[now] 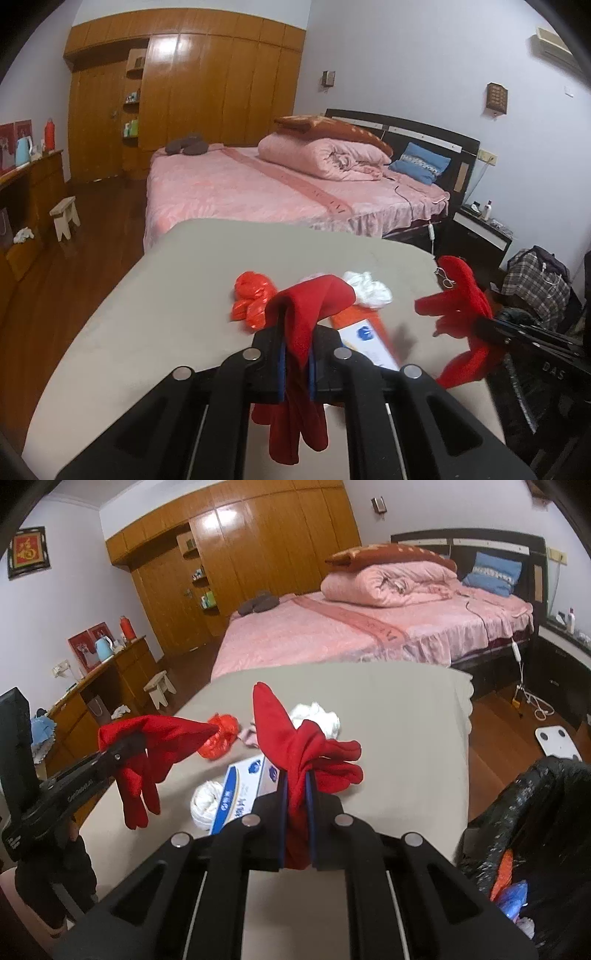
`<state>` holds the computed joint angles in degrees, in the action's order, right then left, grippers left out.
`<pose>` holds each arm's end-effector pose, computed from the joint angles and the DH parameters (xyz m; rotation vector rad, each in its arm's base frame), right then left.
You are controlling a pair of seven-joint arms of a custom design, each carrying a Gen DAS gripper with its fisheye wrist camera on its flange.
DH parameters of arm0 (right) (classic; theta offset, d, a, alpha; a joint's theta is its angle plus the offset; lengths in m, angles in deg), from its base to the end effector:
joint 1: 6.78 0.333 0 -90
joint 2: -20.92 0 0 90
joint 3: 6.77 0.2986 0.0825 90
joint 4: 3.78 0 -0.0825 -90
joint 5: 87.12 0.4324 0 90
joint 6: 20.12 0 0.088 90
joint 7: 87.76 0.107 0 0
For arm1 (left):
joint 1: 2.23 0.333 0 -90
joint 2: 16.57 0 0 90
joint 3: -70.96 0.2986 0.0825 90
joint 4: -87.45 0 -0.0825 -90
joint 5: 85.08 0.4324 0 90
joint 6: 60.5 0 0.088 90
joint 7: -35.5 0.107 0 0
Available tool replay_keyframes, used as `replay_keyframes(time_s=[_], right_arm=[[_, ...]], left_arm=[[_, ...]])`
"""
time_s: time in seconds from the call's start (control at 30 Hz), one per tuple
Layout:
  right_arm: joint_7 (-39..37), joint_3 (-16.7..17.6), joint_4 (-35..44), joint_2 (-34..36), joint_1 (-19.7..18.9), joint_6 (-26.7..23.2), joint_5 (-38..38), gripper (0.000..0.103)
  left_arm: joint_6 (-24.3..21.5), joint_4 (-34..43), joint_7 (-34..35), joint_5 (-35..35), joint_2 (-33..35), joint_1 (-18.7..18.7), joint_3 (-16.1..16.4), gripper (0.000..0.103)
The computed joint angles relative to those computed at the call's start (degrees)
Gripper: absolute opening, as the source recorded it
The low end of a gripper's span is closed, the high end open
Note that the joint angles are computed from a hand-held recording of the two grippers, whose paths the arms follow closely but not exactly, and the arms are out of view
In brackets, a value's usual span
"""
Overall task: Collect trash
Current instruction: 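Grasp a red glove with the right tool while the left tool grasps the other glove, then carry both red gloves over the bin and release them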
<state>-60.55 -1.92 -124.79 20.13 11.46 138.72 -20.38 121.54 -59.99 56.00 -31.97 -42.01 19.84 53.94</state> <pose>0.5821 0.2049 0.4350 -1.9193 1.1086 -0.2450 0.4832 -0.0336 0.4522 -1.8356 1.3313 -0.8923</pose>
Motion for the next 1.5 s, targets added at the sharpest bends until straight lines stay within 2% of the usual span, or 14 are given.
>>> replay_keyframes(time_s=[0.1,0.2,0.37,0.5,0.87,1.1,1.3,1.4,1.5], right_arm=[[-0.9,-0.3,-0.6,-1.3,-0.1,-0.2,1.1,0.008],[-1.8,-0.7,-1.5,-2.7,-0.1,0.0,1.8,0.008],[-2.7,-1.7,-3.1,-5.1,-0.1,0.4,2.6,0.008],[-2.7,-2.8,-5.0,-7.4,-0.4,1.0,2.7,0.008],[-1.1,-6.0,-9.9,-12.2,-2.3,4.4,1.2,0.008],[0.2,-8.1,-13.2,-14.5,-4.2,7.5,-0.4,0.008],[1.2,-9.6,-14.9,-15.1,-5.9,9.9,-2.0,0.008],[1.6,-10.3,-15.6,-15.1,-6.8,11.0,-2.8,0.008],[1.9,-10.9,-16.2,-15.1,-7.5,11.6,-3.4,0.008]], left_arm=[[-0.4,-0.4,0.9,-1.0,-1.2,-2.5,1.0,0.008],[-0.6,-0.1,1.4,-0.9,-1.8,-2.9,0.0,0.008],[-1.0,1.3,2.9,-2.3,-0.9,-6.2,1.0,0.008],[-0.3,2.5,3.4,-2.9,-0.4,-7.4,0.5,0.008],[1.6,8.3,3.3,-2.3,4.8,-9.2,-3.8,0.008],[2.6,14.1,3.6,-0.7,10.6,-11.0,-6.2,0.008],[2.4,19.8,-0.2,5.0,16.0,-11.7,-8.5,0.008],[2.0,22.3,-0.3,6.4,19.0,-14.6,-7.2,0.008],[1.9,24.3,3.0,3.7,21.8,-18.9,-4.7,0.008]])
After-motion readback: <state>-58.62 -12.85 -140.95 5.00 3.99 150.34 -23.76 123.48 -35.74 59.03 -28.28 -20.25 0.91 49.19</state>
